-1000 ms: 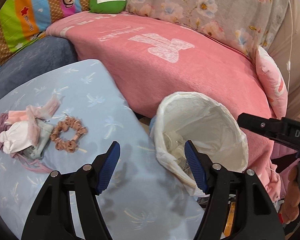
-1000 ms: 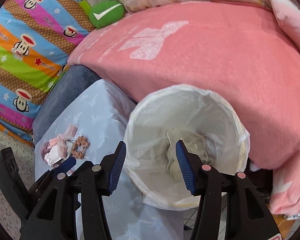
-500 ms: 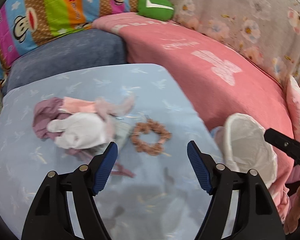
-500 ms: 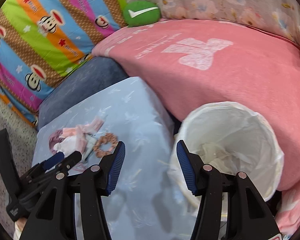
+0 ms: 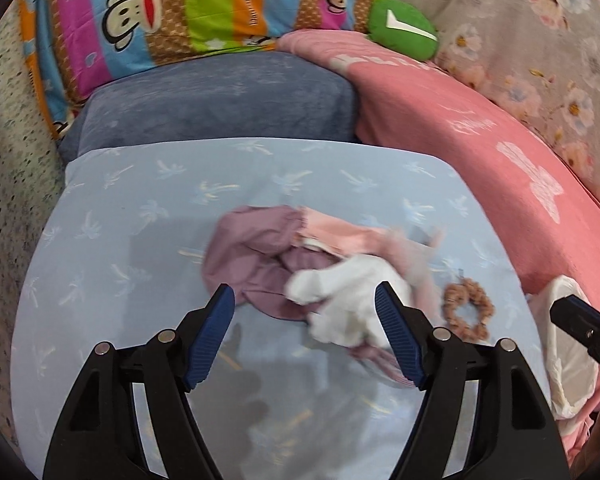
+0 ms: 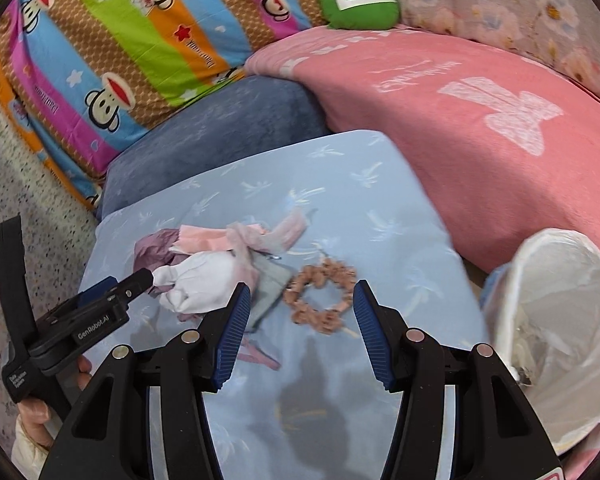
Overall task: Collect trash
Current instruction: 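Grasp the mauve cloth with the left gripper while the right grasps the pink strip, then carry mauve cloth and pink strip over the white bin and open both grippers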
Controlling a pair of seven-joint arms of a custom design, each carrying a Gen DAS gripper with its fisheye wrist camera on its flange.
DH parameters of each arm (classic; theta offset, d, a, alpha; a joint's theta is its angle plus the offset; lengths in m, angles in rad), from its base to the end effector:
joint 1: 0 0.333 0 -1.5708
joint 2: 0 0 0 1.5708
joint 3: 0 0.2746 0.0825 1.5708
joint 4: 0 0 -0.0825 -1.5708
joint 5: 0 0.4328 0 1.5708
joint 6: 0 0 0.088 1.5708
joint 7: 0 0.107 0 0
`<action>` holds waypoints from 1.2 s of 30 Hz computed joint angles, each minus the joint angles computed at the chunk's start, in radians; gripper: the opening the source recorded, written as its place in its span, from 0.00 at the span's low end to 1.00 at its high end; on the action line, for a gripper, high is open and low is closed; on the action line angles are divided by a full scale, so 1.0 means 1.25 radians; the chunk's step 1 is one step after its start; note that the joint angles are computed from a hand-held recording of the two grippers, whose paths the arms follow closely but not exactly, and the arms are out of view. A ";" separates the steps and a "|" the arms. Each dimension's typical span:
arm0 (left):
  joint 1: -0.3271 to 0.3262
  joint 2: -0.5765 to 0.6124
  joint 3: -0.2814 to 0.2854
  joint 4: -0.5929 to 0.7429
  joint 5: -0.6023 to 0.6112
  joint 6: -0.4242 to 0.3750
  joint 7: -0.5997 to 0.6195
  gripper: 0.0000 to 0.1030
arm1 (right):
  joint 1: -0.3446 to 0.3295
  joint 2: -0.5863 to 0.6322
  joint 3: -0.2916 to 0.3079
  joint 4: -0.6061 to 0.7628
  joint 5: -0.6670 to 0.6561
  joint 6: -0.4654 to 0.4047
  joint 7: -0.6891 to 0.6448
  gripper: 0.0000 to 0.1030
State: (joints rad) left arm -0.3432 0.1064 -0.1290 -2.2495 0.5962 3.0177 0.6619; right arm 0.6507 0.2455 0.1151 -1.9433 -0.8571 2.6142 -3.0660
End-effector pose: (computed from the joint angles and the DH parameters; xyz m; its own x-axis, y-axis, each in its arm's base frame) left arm 0.5171 -0.3107 0.3114 -0.1778 -0.9712 0.1583 -0.7889 0.0445 -0.6129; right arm 0.4709 0.4730 0.3299 -0.1445 -0.9616 -0.2334 -0.7712 0.2572 -0.5823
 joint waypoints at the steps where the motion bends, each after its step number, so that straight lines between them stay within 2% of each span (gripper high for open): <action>1: 0.008 0.006 0.000 0.002 -0.014 0.000 0.013 0.67 | -0.001 0.025 0.002 0.027 0.007 0.000 -0.015 0.51; 5: 0.024 0.035 0.010 0.022 -0.070 0.005 0.066 0.67 | 0.009 0.120 -0.008 0.132 0.046 -0.002 -0.075 0.51; 9: 0.042 0.074 0.003 0.047 -0.175 0.024 0.164 0.67 | 0.026 0.204 -0.026 0.227 0.094 -0.006 -0.135 0.46; 10: 0.037 0.081 0.009 0.052 -0.188 0.023 0.175 0.67 | 0.029 0.225 -0.030 0.252 0.108 -0.010 -0.152 0.43; 14: 0.062 0.115 -0.022 0.079 -0.300 0.024 0.289 0.65 | 0.042 0.298 -0.044 0.337 0.166 -0.025 -0.209 0.34; 16: 0.074 0.127 -0.040 0.086 -0.352 0.026 0.343 0.58 | 0.048 0.325 -0.052 0.367 0.189 -0.033 -0.228 0.30; 19: 0.129 0.146 -0.107 0.098 -0.463 0.021 0.453 0.39 | 0.052 0.356 -0.058 0.397 0.224 -0.035 -0.250 0.20; 21: 0.163 0.156 -0.148 0.105 -0.530 0.015 0.517 0.16 | 0.054 0.367 -0.061 0.404 0.242 -0.035 -0.263 0.13; 23: 0.153 0.153 -0.140 0.102 -0.555 0.016 0.538 0.05 | 0.062 0.366 -0.068 0.399 0.249 -0.032 -0.261 0.08; 25: 0.128 0.137 -0.117 0.090 -0.567 0.023 0.543 0.03 | 0.070 0.349 -0.078 0.377 0.246 -0.019 -0.247 0.07; 29: 0.102 0.094 -0.096 0.062 -0.616 0.043 0.573 0.02 | 0.090 0.300 -0.099 0.325 0.207 -0.004 -0.197 0.07; 31: 0.101 0.071 -0.101 0.049 -0.645 0.053 0.597 0.02 | 0.098 0.266 -0.107 0.290 0.178 0.006 -0.163 0.07; 33: 0.069 0.039 -0.074 0.029 -0.627 0.069 0.580 0.01 | 0.106 0.229 -0.113 0.254 0.140 0.012 -0.121 0.07; 36: 0.056 0.001 -0.070 0.009 -0.628 0.082 0.578 0.01 | 0.112 0.170 -0.113 0.201 0.075 0.017 -0.056 0.07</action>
